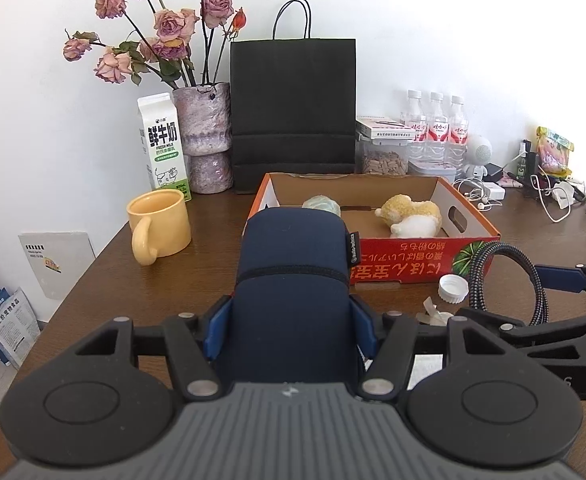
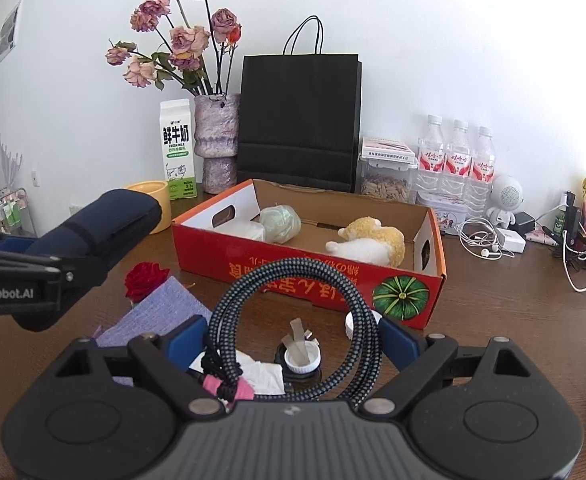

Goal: Organize objects
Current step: 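Carry the pouch with the left gripper while the right carries the cable into the box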

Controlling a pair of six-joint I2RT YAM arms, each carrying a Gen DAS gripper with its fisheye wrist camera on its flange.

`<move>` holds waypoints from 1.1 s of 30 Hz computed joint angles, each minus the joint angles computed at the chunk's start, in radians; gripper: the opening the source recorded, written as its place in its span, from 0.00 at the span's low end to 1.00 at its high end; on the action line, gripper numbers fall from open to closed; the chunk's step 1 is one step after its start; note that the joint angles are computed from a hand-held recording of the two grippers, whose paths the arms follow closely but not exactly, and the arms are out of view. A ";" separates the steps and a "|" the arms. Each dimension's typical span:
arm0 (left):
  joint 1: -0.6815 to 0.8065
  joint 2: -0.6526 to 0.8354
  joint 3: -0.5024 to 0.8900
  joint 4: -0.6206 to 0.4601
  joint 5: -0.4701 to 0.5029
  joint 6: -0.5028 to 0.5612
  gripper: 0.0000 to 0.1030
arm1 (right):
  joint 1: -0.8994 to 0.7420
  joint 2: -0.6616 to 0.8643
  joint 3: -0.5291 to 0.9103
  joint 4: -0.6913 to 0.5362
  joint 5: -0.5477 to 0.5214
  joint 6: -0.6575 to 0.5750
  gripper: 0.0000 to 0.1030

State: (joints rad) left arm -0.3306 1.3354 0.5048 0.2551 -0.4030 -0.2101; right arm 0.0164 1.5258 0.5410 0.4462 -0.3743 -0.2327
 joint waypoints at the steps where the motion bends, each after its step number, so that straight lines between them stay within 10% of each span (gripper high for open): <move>1: 0.005 0.025 0.022 0.008 0.007 0.001 0.60 | 0.003 0.011 0.016 0.002 0.001 0.005 0.89; 33: 0.173 0.782 0.856 -0.009 0.170 0.005 0.61 | 0.076 0.667 0.893 -0.133 0.084 0.125 0.89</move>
